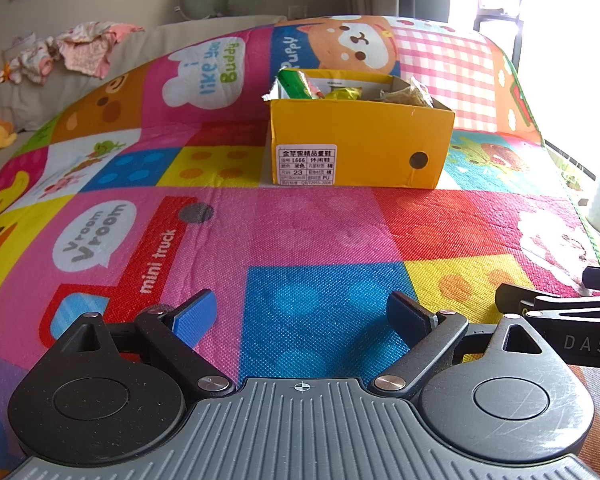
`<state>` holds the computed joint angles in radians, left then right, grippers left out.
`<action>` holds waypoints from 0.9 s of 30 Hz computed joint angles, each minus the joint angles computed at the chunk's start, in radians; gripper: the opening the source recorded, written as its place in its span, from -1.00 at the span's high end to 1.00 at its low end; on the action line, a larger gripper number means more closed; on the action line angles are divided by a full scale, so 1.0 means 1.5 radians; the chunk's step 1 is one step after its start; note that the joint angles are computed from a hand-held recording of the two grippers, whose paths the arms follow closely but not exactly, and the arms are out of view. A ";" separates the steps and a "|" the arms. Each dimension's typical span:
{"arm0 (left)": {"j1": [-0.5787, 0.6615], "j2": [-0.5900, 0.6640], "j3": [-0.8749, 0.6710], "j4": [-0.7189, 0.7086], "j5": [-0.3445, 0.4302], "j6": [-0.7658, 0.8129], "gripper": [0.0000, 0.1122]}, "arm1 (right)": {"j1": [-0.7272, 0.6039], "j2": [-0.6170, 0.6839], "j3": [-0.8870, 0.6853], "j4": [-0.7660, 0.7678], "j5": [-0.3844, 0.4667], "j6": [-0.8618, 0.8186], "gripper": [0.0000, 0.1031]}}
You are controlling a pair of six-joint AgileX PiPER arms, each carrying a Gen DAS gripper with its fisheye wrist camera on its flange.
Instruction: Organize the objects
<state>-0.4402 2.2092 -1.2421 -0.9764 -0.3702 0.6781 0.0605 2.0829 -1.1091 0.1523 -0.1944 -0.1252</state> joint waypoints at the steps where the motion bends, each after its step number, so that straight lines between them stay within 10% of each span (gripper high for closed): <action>1: 0.001 0.000 0.000 0.001 0.000 0.000 -0.70 | 0.001 0.001 -0.001 0.005 0.001 -0.004 -1.00; 27: -0.001 0.000 0.000 -0.002 0.000 0.002 -0.70 | 0.000 0.000 -0.001 0.004 0.001 -0.004 -1.00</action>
<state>-0.4410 2.2095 -1.2427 -0.9788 -0.3709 0.6809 0.0610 2.0829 -1.1103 0.1579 -0.1930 -0.1307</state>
